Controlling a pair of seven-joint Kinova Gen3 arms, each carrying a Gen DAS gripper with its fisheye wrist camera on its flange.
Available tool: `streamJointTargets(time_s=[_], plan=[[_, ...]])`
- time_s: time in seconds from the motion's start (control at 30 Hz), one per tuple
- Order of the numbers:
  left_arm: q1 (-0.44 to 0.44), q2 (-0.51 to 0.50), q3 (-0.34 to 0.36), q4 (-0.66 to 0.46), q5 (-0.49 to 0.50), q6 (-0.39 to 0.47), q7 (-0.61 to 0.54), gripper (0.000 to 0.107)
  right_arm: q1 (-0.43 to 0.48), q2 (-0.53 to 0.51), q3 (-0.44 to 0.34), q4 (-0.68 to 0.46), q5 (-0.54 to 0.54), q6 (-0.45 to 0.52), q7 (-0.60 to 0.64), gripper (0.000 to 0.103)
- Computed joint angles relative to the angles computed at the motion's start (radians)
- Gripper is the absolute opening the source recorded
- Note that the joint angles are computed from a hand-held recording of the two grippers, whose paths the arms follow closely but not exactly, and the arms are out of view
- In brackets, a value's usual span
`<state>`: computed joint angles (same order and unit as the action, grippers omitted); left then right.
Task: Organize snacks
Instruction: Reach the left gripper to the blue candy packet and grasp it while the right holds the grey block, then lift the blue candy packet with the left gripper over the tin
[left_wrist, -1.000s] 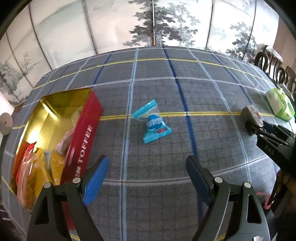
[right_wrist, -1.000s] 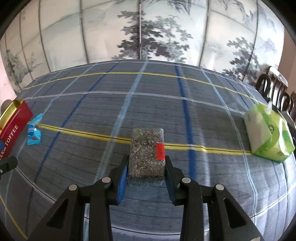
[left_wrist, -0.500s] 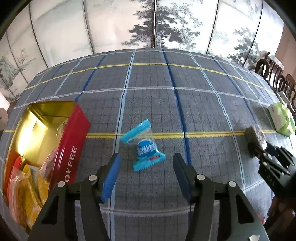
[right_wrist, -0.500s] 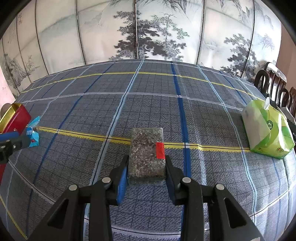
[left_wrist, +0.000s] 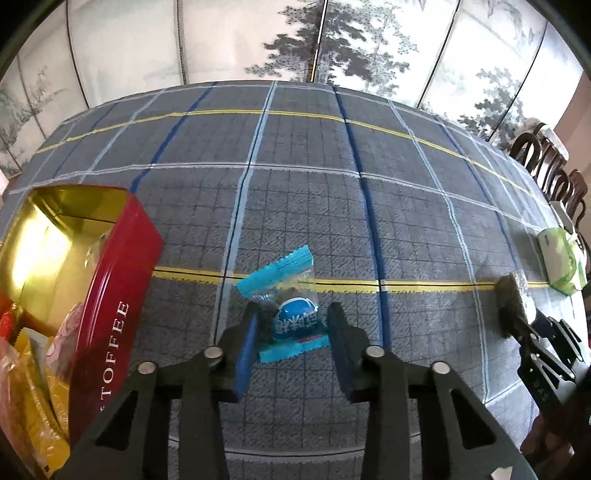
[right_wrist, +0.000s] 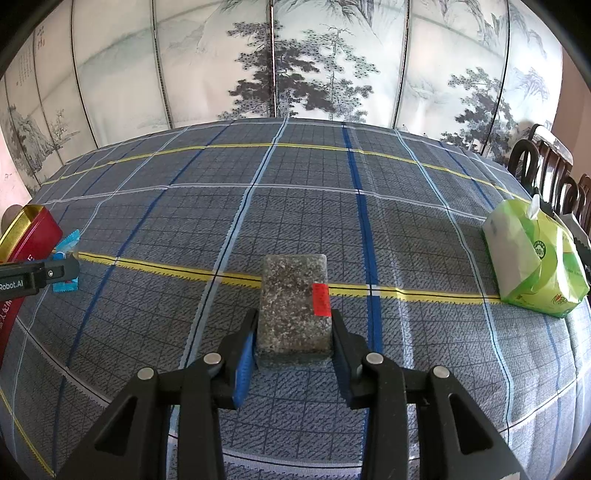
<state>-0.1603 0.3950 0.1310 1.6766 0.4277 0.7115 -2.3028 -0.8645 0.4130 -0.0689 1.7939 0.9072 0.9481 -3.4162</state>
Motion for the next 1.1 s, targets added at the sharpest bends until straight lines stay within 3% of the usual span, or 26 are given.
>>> streamJointTargets(time_s=[0.5, 1.1], plan=[[-0.036, -0.050, -0.005, 0.063, 0.045, -0.009, -0.101, 0.023, 0.001, 0.001, -0.001, 0.000, 0.001, 0.001, 0.000, 0.038], [-0.086, -0.180, -0.067, 0.117, 0.132, 0.084, -0.264, 0.022, 0.000, 0.002, 0.000, -0.003, -0.001, 0.004, 0.002, 0.038]])
